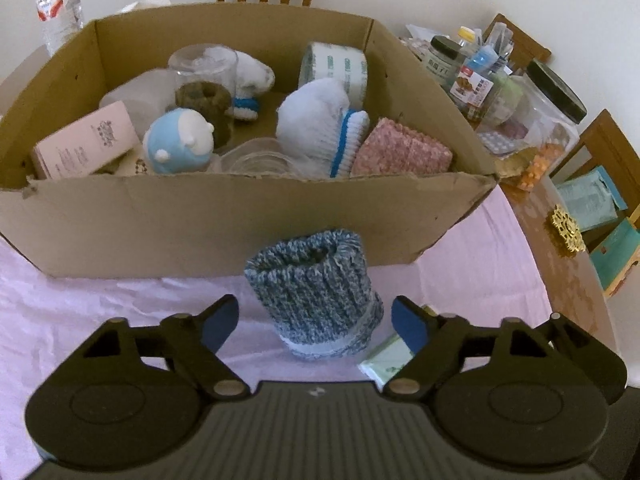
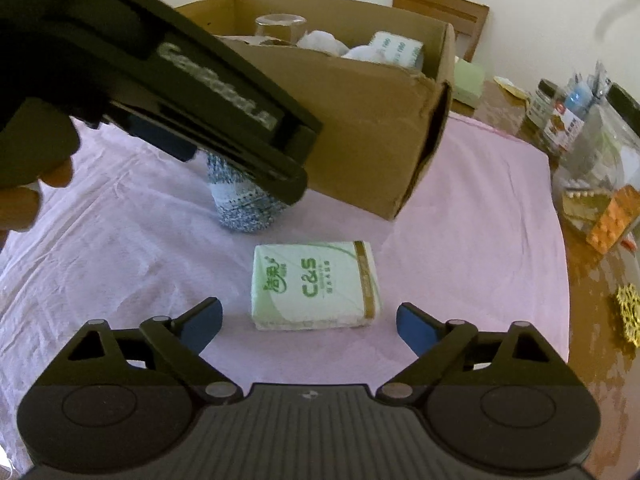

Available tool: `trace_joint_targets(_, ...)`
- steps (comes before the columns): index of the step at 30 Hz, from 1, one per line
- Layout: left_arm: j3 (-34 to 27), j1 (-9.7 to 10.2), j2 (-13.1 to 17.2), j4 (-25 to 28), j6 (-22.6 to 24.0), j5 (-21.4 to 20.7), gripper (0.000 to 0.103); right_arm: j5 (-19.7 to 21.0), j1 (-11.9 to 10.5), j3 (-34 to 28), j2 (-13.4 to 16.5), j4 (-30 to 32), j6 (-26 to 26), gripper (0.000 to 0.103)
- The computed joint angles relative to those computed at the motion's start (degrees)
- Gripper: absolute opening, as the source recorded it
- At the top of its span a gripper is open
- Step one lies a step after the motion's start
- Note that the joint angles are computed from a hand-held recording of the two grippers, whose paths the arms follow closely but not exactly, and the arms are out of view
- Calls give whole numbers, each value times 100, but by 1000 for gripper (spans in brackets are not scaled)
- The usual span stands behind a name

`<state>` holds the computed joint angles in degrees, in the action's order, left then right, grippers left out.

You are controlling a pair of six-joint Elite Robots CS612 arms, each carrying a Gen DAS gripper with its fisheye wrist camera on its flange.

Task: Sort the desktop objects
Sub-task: 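Grasp the grey knitted sock with left tool while right grasps the C&S tissue pack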

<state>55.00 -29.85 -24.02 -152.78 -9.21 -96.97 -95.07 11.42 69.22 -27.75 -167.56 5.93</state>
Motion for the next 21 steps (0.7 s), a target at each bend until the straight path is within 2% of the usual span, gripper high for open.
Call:
trace_joint_targets(1,-24,5,18,11,-27,-39,74,-46,10,-18,11,-15,-48,96)
trace_joint_targets(6,-77,11,64,12,-116,-112,71,-41,9,-89,39,-22,-142,86)
trace_joint_targets(10,-123,16,100,3,-112,-200,59,-51,1,-107,37,-5,-117,82)
trace_joint_targets(15,-115,13,95,-4,-3,-209,57,-47,-6,-139,20,161,-108,71)
trace_joint_targets(21,-5,30,-9,57,353,-254,57,60,-31,-132,-21,264,-114,69)
